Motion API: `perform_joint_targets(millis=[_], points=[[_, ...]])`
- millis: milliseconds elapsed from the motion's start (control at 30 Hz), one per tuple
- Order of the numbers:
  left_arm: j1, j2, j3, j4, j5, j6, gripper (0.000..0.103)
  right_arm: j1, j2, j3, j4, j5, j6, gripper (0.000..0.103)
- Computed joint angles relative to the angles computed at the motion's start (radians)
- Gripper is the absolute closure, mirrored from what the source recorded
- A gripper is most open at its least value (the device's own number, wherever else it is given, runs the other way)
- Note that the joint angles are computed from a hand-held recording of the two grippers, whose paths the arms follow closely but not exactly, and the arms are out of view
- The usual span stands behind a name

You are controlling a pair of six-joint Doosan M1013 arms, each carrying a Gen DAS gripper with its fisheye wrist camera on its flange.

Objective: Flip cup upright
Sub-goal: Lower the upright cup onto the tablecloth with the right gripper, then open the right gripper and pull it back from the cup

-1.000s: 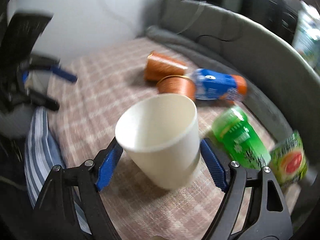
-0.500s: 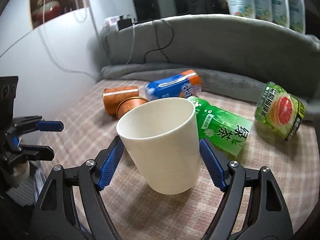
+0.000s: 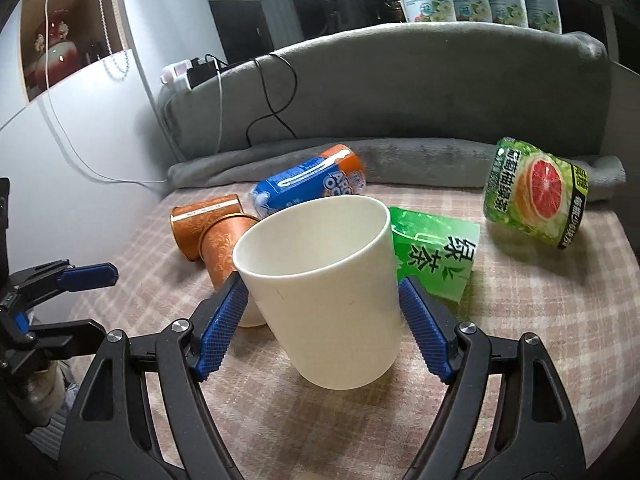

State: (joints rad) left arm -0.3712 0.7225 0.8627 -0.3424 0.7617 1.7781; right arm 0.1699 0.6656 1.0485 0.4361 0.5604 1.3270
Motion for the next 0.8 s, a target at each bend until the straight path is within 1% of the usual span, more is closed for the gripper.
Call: perform_joint_targets(millis=[67, 300, 500, 667, 800], points=[[0.0, 0.003, -0.003, -0.004, 0.0, 0.002, 0.022, 0.002, -0.002, 0.004, -0.023, 0.001, 0.029, 0.023], [0.002, -0.001, 0.006, -0.026, -0.008, 0.01, 0.022, -0.002, -0.012, 0.025, -0.04, 0.004, 0.094, 0.023], [-0.002, 0.0, 0.007, -0.027, -0.002, 0.021, 0.022, 0.0, -0.022, 0.035, -0.078, 0.024, 0.153, 0.023], [-0.007, -0.005, 0.016, -0.011, -0.021, 0.019, 0.022, 0.004, -0.022, 0.023, -0.122, 0.053, 0.204, 0.023], [-0.012, -0.016, 0.036, 0.01, -0.049, 0.013, 0.022, 0.01, -0.022, 0.017, -0.166, 0.07, 0.245, 0.023]])
